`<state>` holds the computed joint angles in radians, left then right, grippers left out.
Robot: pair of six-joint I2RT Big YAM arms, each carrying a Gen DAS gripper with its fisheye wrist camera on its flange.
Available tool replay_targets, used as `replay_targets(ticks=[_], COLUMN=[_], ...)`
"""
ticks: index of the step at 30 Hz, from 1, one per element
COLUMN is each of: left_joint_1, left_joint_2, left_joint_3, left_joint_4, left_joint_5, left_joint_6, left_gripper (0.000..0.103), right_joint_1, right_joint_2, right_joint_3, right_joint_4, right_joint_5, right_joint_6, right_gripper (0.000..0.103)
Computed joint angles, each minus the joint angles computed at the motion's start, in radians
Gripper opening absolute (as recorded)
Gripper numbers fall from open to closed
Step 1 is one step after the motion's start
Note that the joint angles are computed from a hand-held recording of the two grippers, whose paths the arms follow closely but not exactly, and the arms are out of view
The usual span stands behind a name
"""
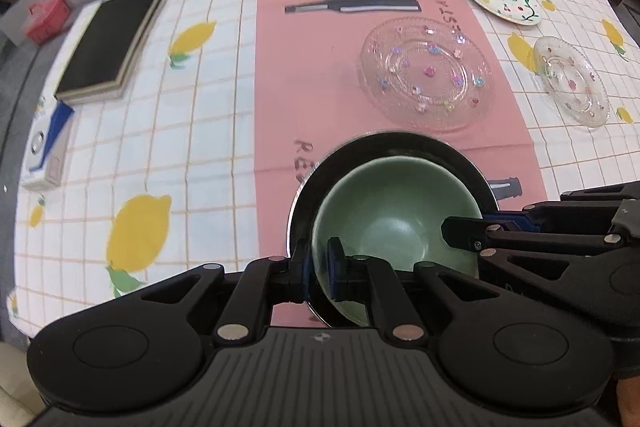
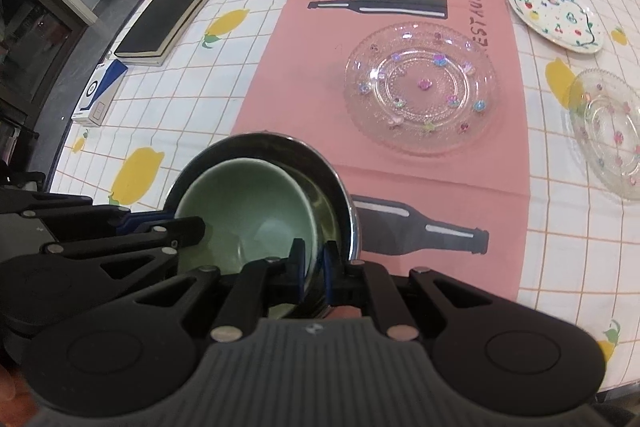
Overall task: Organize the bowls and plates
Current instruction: 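Open the left gripper to release the green bowl inside the steel bowls, then move the left gripper to the rim of a clear dotted glass plate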
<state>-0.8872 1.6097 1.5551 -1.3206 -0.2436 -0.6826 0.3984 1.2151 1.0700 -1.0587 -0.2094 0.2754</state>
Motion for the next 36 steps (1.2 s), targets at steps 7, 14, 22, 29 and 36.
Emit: replay_targets(ticks=[7, 14, 22, 29, 36], left_joint_1=[0.0, -0.008, -0.01, -0.013, -0.009], left_joint_2=[-0.014, -0.047, -0.094, -0.116, -0.094], left_joint_3=[0.01, -0.002, -0.015, -0.031, -0.02], left_joint_4=[-0.002, 0.018, 0.1, 0.228, 0.336], left_joint_5=[-0.017, -0.042, -0.057, -0.057, -0.044], left_joint_6=[0.009, 0.005, 0.019, 0.01, -0.016], left_gripper=[0.01, 0.017, 0.026, 0.029, 0.029], right_joint_1=[0.011, 0.002, -0.04, -0.138, -0.254], right_joint_2=[-0.006, -0.056, -0.133, -0.166, -0.165], right_joint_3=[0.007, 0.006, -0.004, -0.035, -0.073], right_joint_4=[-0.005, 0.01, 0.049, 0.101, 0.184], right_joint_5=[0.021, 0.025, 0.038, 0.014, -0.008], right_joint_6=[-0.015, -0.043, -0.088, -0.094, -0.071], right_gripper=[0.011, 0.027, 0.035, 0.036, 0.037])
